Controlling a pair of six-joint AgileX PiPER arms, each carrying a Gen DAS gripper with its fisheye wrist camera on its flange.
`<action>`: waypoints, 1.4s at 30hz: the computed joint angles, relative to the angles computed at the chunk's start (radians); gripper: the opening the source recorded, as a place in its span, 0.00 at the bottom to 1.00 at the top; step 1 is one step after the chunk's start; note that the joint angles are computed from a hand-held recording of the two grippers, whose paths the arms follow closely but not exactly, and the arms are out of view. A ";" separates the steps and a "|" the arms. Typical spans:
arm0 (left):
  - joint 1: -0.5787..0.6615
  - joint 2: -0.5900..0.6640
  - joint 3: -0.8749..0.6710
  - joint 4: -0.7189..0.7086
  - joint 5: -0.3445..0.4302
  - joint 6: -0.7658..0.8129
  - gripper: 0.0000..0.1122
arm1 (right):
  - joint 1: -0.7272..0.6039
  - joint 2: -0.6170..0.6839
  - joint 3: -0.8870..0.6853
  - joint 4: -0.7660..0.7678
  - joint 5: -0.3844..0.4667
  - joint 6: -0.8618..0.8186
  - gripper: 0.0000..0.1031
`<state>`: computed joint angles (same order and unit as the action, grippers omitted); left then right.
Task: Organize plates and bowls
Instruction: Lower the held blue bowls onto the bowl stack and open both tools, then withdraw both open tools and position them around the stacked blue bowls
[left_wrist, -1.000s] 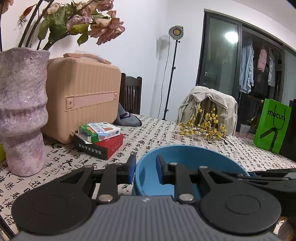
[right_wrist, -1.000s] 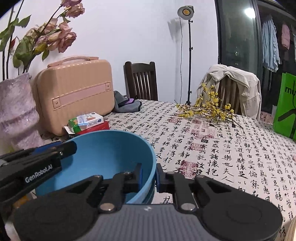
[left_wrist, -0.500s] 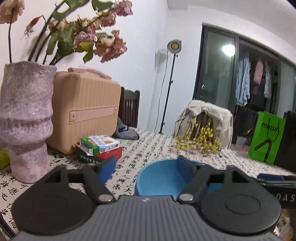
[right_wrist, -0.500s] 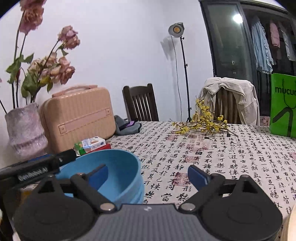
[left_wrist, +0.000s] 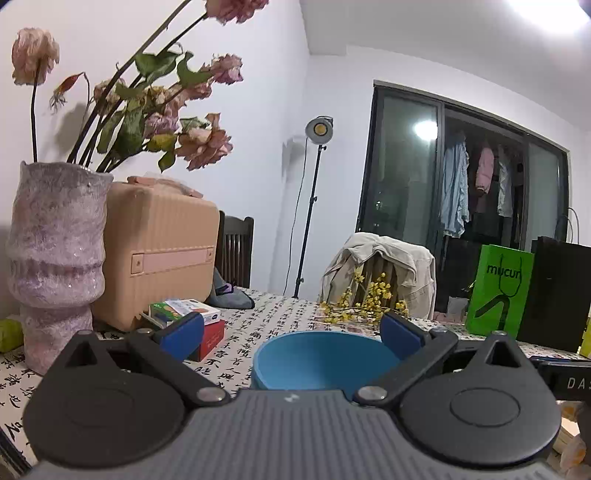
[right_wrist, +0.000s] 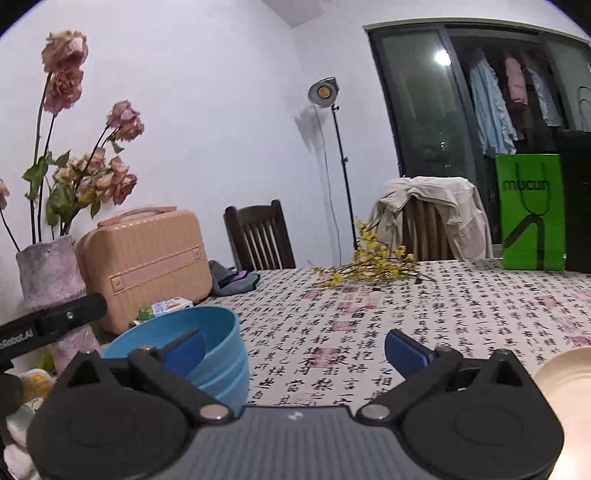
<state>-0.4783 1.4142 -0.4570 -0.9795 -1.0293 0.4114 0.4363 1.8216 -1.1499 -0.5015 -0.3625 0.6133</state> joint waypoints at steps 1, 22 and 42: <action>-0.014 -0.002 0.001 -0.012 -0.007 0.007 0.92 | -0.006 -0.009 0.016 0.014 -0.011 -0.015 1.00; -0.204 -0.009 0.041 -0.135 -0.046 0.005 0.92 | -0.048 -0.167 0.292 0.223 -0.128 -0.292 1.00; -0.303 -0.063 0.100 -0.275 -0.061 0.108 0.92 | -0.021 -0.177 0.359 0.103 -0.128 -0.146 1.00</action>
